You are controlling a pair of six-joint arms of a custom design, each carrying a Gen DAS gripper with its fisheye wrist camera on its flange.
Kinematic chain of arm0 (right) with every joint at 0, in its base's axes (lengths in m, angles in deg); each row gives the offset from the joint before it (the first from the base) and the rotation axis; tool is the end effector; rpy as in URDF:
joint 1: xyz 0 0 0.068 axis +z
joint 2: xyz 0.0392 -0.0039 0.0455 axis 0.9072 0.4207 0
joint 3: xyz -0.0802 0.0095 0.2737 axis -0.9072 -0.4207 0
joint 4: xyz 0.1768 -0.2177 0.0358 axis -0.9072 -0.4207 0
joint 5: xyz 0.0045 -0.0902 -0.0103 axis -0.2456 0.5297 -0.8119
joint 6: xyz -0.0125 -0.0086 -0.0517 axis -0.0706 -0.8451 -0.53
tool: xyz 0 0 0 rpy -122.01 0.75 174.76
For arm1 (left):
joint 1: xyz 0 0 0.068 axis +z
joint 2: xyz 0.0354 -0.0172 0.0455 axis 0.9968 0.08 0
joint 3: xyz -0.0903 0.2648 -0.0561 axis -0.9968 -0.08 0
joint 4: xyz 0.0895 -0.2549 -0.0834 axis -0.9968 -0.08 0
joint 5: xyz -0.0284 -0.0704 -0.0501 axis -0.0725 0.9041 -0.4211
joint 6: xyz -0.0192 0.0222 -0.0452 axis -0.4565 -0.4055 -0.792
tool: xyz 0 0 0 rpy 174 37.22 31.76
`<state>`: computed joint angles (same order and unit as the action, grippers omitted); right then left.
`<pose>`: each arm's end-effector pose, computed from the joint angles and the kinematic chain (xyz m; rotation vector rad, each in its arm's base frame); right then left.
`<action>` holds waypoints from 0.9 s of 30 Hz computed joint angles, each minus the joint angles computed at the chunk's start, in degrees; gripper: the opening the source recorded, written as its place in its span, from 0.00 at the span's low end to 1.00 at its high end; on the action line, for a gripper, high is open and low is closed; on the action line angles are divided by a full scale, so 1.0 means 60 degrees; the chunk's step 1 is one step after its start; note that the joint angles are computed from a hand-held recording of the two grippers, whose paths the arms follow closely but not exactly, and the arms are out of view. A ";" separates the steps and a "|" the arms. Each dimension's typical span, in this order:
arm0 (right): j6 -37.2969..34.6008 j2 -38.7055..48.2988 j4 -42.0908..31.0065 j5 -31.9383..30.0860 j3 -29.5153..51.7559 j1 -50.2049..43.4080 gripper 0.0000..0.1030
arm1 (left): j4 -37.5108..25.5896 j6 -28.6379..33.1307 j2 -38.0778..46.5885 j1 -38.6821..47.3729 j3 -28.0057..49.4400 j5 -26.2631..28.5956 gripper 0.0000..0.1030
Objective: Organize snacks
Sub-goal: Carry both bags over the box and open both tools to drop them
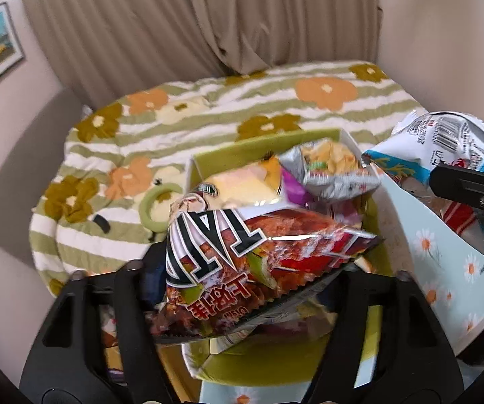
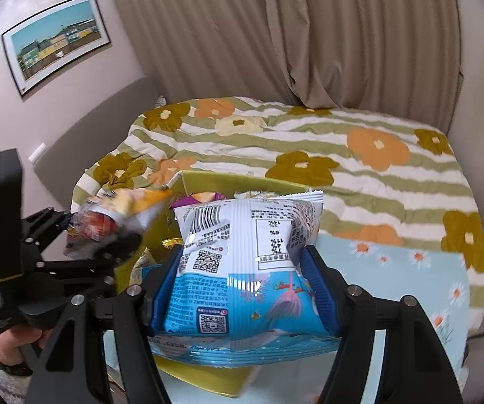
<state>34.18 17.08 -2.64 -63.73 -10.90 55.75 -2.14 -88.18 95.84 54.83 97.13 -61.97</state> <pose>0.3565 -0.0361 0.1985 -0.7811 2.3181 0.5832 0.2656 -0.1347 0.2166 -0.2274 2.4647 0.3338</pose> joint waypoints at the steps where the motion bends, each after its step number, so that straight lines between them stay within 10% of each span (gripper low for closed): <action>1: 0.0135 -0.0073 0.0081 0.0076 -0.0136 0.0035 0.63 | 0.0238 0.0185 -0.0043 0.0137 -0.0176 0.0168 1.00; 10: 0.0913 -0.0641 0.0757 0.0779 -0.1075 0.0285 0.63 | 0.1158 0.0244 -0.1353 0.0218 -0.1680 0.1101 0.99; 27: 0.2839 -0.2305 0.1795 0.1512 -0.2929 0.2144 0.64 | -0.1013 -0.0468 -0.5188 0.0612 -0.3273 0.0953 0.99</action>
